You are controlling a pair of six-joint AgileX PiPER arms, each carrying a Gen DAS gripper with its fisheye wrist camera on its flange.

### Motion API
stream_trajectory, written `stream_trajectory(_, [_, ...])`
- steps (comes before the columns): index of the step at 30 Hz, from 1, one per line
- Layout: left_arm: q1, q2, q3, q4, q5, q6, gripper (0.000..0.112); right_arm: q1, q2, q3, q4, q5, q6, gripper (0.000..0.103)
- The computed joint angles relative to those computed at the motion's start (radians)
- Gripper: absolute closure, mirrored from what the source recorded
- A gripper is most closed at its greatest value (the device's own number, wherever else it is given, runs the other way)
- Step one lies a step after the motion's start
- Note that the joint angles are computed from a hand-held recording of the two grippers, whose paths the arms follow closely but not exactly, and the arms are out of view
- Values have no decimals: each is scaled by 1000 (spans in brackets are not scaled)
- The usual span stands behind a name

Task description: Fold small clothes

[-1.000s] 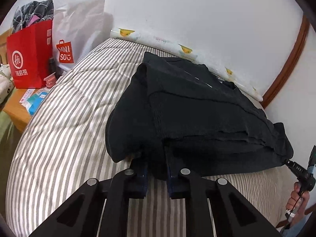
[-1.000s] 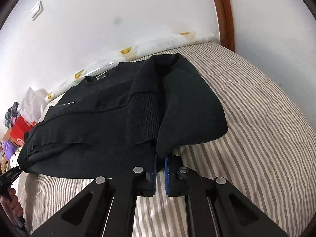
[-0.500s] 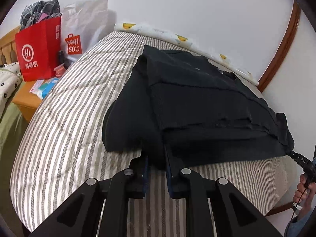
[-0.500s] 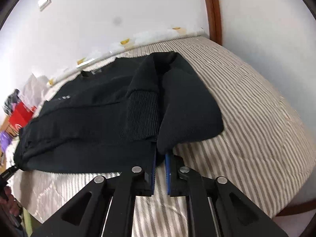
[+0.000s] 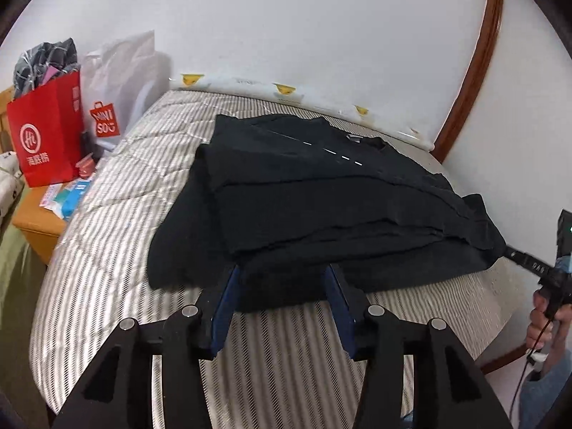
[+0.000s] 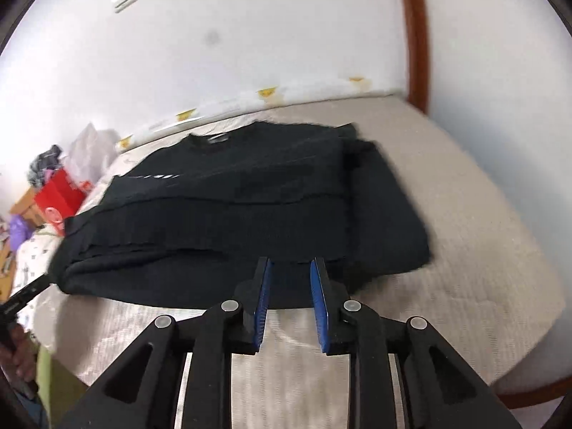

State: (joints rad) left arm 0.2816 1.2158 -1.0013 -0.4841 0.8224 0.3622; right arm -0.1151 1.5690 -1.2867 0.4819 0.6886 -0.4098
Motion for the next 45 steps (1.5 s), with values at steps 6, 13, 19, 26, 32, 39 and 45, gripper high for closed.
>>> stream_trajectory(6, [-25, 96, -54, 53, -9, -65, 66, 73, 81, -47, -60, 4, 64, 80])
stream_trajectory(13, [-14, 178, -89, 114, 15, -30, 68, 60, 141, -67, -100, 22, 107, 80])
stream_trajectory(19, [-76, 188, -96, 208, -29, -79, 68, 73, 145, -73, -124, -9, 132, 81])
stream_trajectory(26, [71, 244, -168, -69, 102, 80, 68, 70, 140, -101, -136, 16, 137, 80])
stream_trajectory(32, [138, 256, -157, -161, 127, 175, 68, 4, 122, -88, -59, 40, 79, 60])
stream_trajectory(39, [114, 298, -188, -171, 104, 169, 68, -86, 58, -62, 21, 36, -5, 52])
stream_trajectory(45, [90, 314, -213, -145, 93, 127, 73, -89, 179, -204, 21, 72, 47, 51])
